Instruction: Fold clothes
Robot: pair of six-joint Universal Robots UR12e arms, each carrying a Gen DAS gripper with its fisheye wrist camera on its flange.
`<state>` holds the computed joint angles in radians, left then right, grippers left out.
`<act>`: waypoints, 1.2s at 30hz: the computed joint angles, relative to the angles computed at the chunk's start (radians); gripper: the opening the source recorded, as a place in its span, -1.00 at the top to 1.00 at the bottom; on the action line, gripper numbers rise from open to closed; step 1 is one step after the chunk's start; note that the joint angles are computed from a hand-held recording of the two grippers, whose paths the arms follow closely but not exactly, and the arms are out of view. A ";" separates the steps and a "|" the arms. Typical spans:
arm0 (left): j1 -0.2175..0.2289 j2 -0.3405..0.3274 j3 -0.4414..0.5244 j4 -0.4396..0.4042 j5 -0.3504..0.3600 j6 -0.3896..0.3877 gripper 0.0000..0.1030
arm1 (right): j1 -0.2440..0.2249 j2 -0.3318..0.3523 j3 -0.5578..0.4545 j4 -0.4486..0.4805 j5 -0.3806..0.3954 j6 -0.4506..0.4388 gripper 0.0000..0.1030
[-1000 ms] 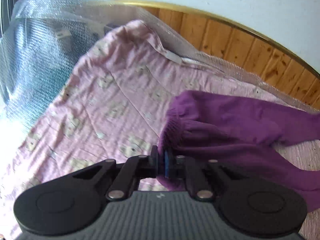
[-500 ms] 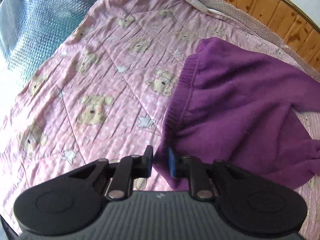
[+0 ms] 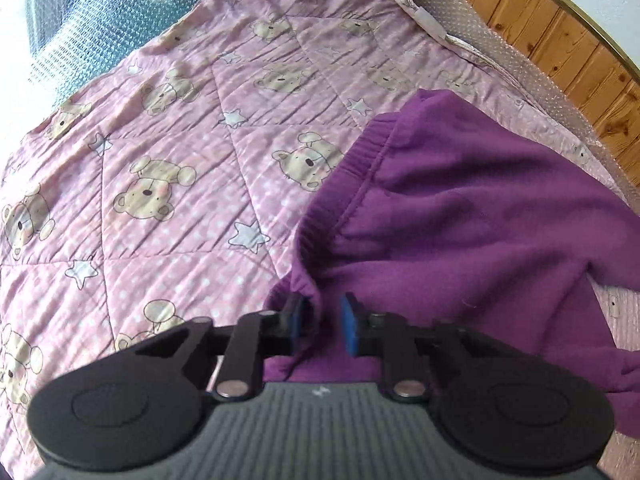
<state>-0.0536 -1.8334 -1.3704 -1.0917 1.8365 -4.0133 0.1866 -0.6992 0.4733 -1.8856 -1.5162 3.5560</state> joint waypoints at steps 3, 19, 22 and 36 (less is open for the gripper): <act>-0.001 0.005 0.000 0.016 0.027 0.023 0.93 | 0.002 0.000 -0.011 0.008 -0.002 -0.046 0.94; 0.072 0.157 -0.129 -0.058 -0.027 0.093 0.98 | -0.047 -0.291 0.427 -0.112 -0.012 0.043 0.34; 0.069 0.169 -0.174 0.048 -0.066 0.008 0.45 | -0.040 -0.323 0.479 -0.150 -0.086 0.092 0.07; -0.008 0.004 -0.044 0.142 0.070 0.061 0.84 | -0.042 -0.270 0.470 -0.234 0.030 0.139 -0.43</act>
